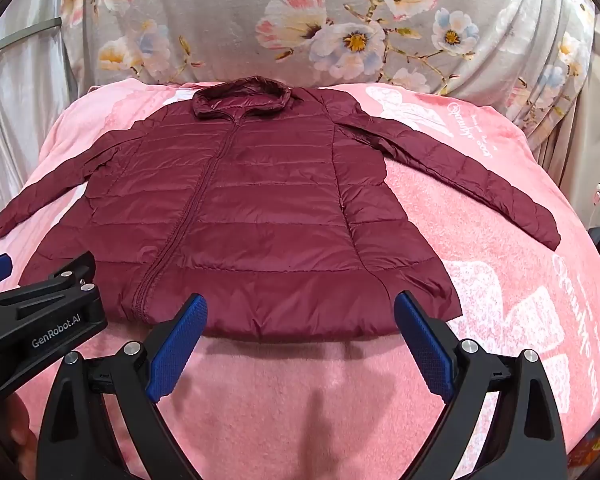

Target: Fold large clothes

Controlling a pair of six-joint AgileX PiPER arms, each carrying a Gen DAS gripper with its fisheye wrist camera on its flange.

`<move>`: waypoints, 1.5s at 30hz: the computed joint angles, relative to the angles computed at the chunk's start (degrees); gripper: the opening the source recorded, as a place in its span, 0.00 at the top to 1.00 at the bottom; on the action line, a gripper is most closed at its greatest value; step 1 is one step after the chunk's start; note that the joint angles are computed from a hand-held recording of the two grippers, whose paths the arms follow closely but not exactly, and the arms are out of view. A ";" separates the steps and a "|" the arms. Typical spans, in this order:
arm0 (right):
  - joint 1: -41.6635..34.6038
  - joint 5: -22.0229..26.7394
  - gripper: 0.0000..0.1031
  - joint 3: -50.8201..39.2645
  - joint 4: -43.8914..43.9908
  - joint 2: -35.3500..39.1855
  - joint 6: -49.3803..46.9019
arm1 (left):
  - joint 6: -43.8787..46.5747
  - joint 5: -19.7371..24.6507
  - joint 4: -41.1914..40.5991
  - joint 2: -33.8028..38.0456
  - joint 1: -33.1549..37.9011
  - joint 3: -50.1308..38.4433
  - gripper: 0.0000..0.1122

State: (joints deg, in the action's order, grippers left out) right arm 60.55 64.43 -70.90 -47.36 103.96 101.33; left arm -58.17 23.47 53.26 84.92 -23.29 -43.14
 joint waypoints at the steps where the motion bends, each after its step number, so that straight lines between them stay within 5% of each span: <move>1: 0.02 0.04 0.10 0.06 -0.09 -0.08 0.13 | 0.19 0.23 -0.15 0.12 -0.08 -0.11 0.14; 45: 2.16 2.09 0.10 -0.24 -1.24 -1.44 1.53 | 3.93 0.30 -3.72 -4.26 0.07 1.57 0.14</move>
